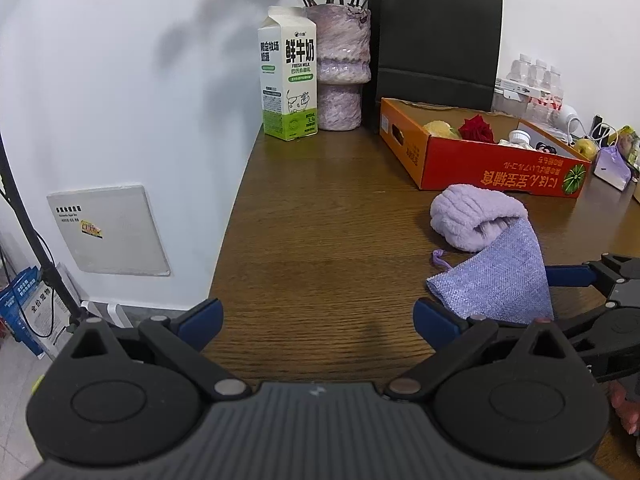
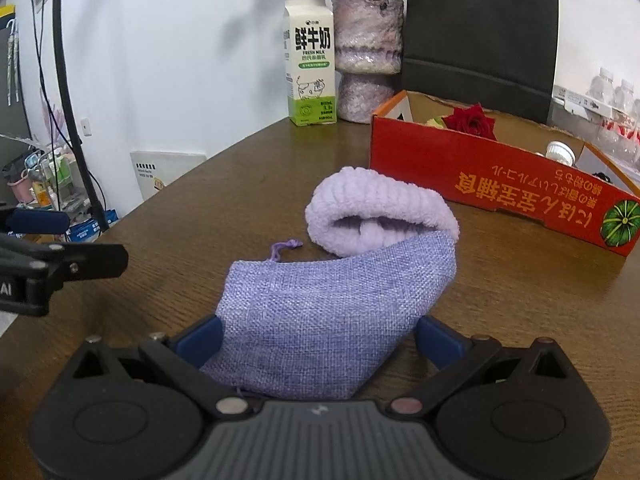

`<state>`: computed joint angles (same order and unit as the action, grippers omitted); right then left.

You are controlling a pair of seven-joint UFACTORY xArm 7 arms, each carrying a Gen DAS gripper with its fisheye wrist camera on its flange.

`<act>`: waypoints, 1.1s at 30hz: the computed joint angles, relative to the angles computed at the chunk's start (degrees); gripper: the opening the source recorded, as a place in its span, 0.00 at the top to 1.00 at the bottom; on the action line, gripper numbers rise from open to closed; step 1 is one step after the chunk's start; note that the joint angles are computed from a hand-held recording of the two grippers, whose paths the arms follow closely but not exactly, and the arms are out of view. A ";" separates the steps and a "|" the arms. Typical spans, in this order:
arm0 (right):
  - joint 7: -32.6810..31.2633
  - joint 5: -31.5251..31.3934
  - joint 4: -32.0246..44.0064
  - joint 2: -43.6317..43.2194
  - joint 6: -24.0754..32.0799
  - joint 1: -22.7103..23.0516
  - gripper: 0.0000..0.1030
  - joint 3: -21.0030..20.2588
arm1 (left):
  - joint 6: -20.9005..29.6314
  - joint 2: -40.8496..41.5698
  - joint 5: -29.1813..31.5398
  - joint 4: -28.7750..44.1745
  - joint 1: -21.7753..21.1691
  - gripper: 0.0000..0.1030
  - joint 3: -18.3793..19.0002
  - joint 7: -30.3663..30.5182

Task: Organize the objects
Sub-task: 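Grasp the lavender burlap pouch with the right tool and lift it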

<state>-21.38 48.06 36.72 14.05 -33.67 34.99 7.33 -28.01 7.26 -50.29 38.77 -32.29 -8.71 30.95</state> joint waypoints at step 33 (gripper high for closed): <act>22.61 -39.18 -20.09 -8.21 -19.26 -16.97 0.90 -0.41 | -13.23 9.01 -28.60 18.27 -8.65 0.00 -7.56 24.23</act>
